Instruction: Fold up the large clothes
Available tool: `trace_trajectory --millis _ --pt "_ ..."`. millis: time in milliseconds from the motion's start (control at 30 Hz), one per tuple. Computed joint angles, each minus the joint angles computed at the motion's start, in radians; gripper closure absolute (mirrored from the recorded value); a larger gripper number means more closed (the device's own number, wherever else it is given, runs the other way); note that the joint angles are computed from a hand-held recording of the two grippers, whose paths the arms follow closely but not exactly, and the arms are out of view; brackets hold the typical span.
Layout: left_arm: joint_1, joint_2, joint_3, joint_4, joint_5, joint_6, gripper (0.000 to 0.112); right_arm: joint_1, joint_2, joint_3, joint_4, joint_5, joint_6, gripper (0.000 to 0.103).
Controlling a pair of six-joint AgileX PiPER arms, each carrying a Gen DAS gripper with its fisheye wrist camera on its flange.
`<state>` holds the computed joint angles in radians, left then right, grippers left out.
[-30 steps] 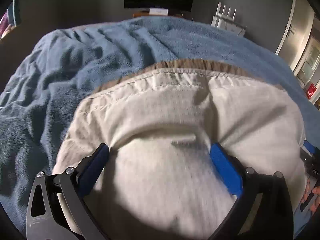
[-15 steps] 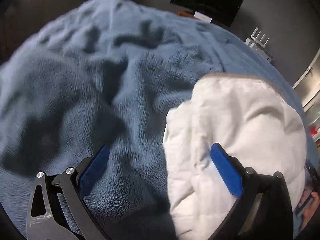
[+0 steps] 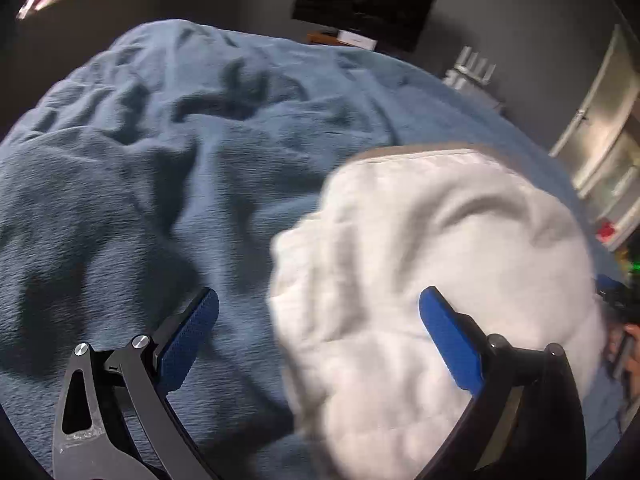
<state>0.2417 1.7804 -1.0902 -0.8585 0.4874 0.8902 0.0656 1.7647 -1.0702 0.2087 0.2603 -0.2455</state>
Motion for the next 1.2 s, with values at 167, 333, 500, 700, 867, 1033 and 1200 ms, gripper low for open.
trace_trajectory --millis 167,333,500,700,867,1033,1200 --pt "0.011 0.119 -0.136 0.046 0.138 -0.031 0.015 -0.082 0.101 -0.152 0.317 0.169 -0.34 0.02" --pt "0.042 0.187 -0.189 -0.016 0.181 0.038 0.015 -0.18 0.227 -0.3 0.515 0.346 -0.52 0.02" --pt "0.08 0.235 -0.223 -0.056 0.283 0.09 0.016 -0.3 0.362 -0.409 0.684 0.601 -0.615 0.02" --pt "0.163 0.316 -0.299 -0.127 0.518 0.151 0.041 -0.35 0.427 -0.444 0.787 0.737 -0.703 0.038" --pt "0.125 0.379 -0.355 -0.188 0.506 0.162 0.04 -0.307 0.484 -0.523 0.834 0.722 -0.688 0.042" --pt "0.104 0.359 -0.319 -0.212 0.471 0.188 0.053 -0.293 0.461 -0.465 0.934 0.691 -0.757 0.074" --pt "0.089 0.198 -0.192 -0.205 0.451 0.249 0.089 -0.271 0.21 -0.203 1.01 0.543 -0.939 0.09"
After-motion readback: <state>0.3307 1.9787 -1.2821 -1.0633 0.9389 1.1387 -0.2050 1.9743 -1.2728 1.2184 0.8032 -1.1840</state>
